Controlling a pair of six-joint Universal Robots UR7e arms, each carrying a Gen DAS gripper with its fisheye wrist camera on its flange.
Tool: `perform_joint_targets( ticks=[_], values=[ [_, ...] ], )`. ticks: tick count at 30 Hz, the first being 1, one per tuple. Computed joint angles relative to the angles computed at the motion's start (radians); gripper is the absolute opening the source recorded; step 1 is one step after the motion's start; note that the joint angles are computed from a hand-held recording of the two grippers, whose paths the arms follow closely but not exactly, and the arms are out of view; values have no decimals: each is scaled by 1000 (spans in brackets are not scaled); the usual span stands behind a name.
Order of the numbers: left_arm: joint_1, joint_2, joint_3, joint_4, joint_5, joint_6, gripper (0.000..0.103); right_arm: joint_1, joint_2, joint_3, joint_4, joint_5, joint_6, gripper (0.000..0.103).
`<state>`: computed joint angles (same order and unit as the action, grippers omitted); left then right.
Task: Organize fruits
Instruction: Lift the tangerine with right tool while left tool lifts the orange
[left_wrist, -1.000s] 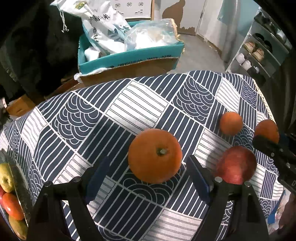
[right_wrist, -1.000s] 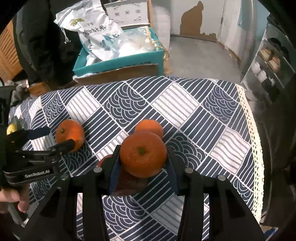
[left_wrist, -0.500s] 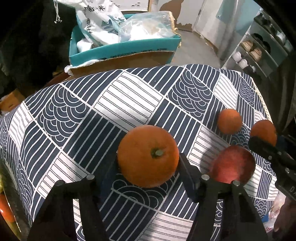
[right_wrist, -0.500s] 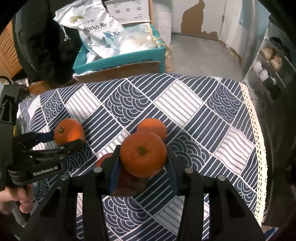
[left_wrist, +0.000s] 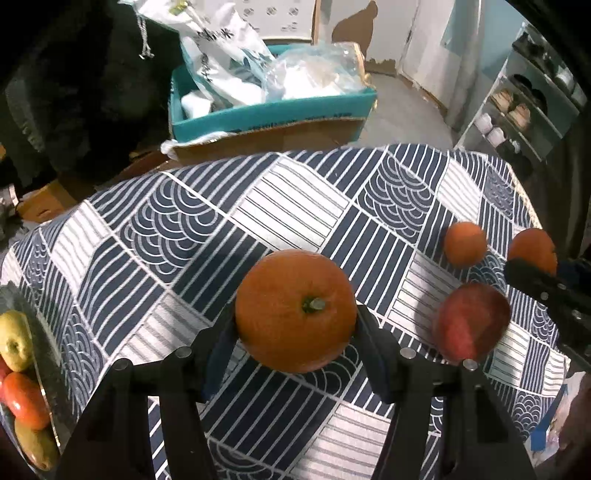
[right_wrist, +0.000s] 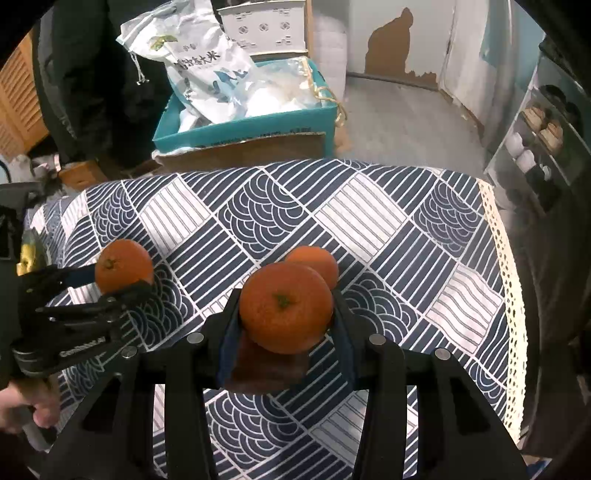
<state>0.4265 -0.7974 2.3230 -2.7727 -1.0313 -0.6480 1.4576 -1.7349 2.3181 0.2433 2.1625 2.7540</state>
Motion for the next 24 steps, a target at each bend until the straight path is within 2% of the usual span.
perform_joint_targets(
  ticks=[10,24],
  values=[
    [-56,-124,47,45,31,-47,64,96,12,-17,17,50,42,44],
    [-151,-336,109,192,103,-138,64,326,69,-67,74,154,161,44]
  ],
)
